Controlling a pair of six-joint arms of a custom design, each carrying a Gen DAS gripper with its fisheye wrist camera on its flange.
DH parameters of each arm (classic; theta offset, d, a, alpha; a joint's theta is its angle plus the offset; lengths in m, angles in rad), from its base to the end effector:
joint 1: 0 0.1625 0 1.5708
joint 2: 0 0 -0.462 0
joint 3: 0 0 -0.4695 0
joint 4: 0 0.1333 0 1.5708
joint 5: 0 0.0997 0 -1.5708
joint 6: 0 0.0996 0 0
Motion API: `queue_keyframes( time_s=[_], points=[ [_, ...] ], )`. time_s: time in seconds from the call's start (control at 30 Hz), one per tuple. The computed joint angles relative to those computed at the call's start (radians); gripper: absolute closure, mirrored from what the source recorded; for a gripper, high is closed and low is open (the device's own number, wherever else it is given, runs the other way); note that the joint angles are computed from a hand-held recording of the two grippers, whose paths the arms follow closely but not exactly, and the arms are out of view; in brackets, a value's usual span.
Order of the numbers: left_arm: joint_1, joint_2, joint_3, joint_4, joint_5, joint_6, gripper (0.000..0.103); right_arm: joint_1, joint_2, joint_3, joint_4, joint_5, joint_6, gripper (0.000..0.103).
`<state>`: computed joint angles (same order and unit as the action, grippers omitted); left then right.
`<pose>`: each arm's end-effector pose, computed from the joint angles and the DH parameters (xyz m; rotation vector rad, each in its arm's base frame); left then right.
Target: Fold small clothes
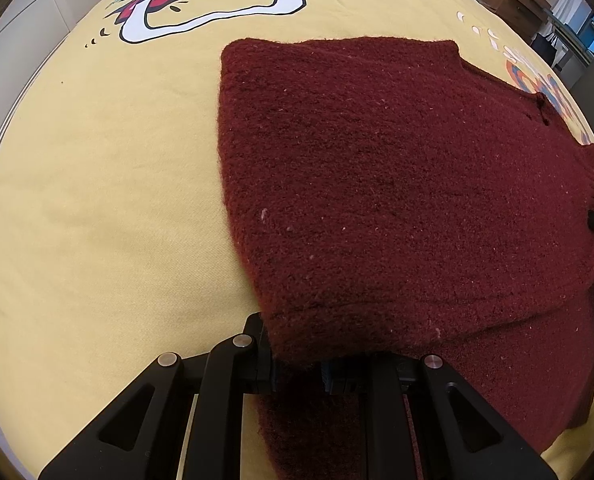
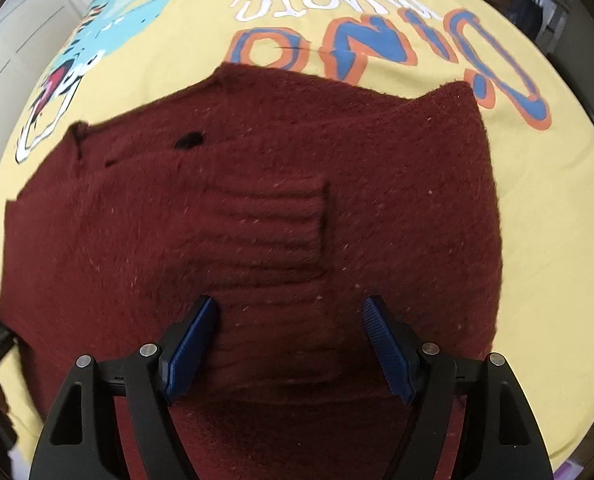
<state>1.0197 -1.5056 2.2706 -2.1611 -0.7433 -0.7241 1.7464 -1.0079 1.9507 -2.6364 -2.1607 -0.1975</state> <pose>-0.0623 -0.4961 0.2147 -0.1126 2.3399 -0.4471 0.1870 -0.6082 0.1034 0.4256 -2.5114 0.1481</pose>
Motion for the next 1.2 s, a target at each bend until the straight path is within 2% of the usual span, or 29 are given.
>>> queue_keyframes(
  time_s=[0.07,0.1,0.13,0.3,0.33,0.5,0.6,0.63,0.7,0.77,0.87,0.9,0.93,1.0,1.07,1.1,1.13,1.2],
  points=[
    [-0.016,-0.027,0.004,0.058,0.017,-0.021,0.09,0.005,-0.011,0.02,-0.019,0.021,-0.036,0.06],
    [-0.026,-0.033,0.005,0.082,0.024,-0.033,0.09,0.017,-0.012,0.021,-0.014,0.0,-0.073,0.07],
    [-0.033,-0.027,0.003,0.096,0.032,-0.042,0.09,0.02,-0.021,0.021,-0.005,0.021,-0.087,0.091],
    [-0.042,-0.035,0.008,0.104,0.027,-0.068,0.09,0.045,-0.04,0.042,-0.154,-0.02,-0.162,0.091],
    [-0.044,-0.036,0.009,0.106,0.027,-0.069,0.09,0.044,-0.04,0.043,-0.159,-0.02,-0.164,0.091],
    [-0.051,-0.024,0.004,0.132,0.033,-0.089,0.09,0.036,0.024,0.036,-0.167,-0.115,-0.207,0.091],
    [-0.052,-0.012,0.002,0.115,0.031,-0.087,0.09,0.028,0.029,0.047,-0.215,-0.113,-0.228,0.086],
    [-0.05,-0.015,0.005,0.11,0.031,-0.082,0.09,0.03,0.03,0.05,-0.229,-0.122,-0.23,0.08],
    [-0.043,-0.01,0.006,0.09,0.037,-0.07,0.089,0.038,0.023,0.06,-0.262,-0.147,-0.252,0.063],
    [-0.033,-0.024,0.015,0.074,0.046,-0.054,0.089,0.034,-0.005,0.072,-0.252,-0.129,-0.243,0.036],
    [-0.05,-0.046,0.018,0.111,0.028,-0.122,0.079,0.03,-0.061,0.111,-0.264,-0.098,-0.248,0.023],
    [-0.054,-0.058,0.017,0.135,0.023,-0.155,0.062,0.027,-0.087,0.13,-0.279,-0.086,-0.259,0.023],
    [-0.062,-0.071,0.021,0.152,0.024,-0.177,0.034,0.024,-0.108,0.146,-0.29,-0.074,-0.268,0.022],
    [-0.088,-0.099,0.042,0.163,0.036,-0.188,0.014,0.018,-0.155,0.182,-0.312,-0.048,-0.283,0.017],
    [-0.114,-0.129,0.058,0.194,0.033,-0.215,0.012,0.016,-0.177,0.199,-0.322,-0.038,-0.289,0.008],
    [-0.135,-0.152,0.075,0.203,0.037,-0.235,0.001,0.011,-0.227,0.236,-0.331,-0.019,-0.29,0.005],
    [-0.15,-0.173,0.088,0.211,0.041,-0.248,0.001,0.006,-0.257,0.259,-0.339,-0.003,-0.293,0.001],
    [-0.196,-0.226,0.117,0.244,0.044,-0.299,0.001,0.0,-0.313,0.301,-0.345,0.017,-0.293,0.001]
  ],
)
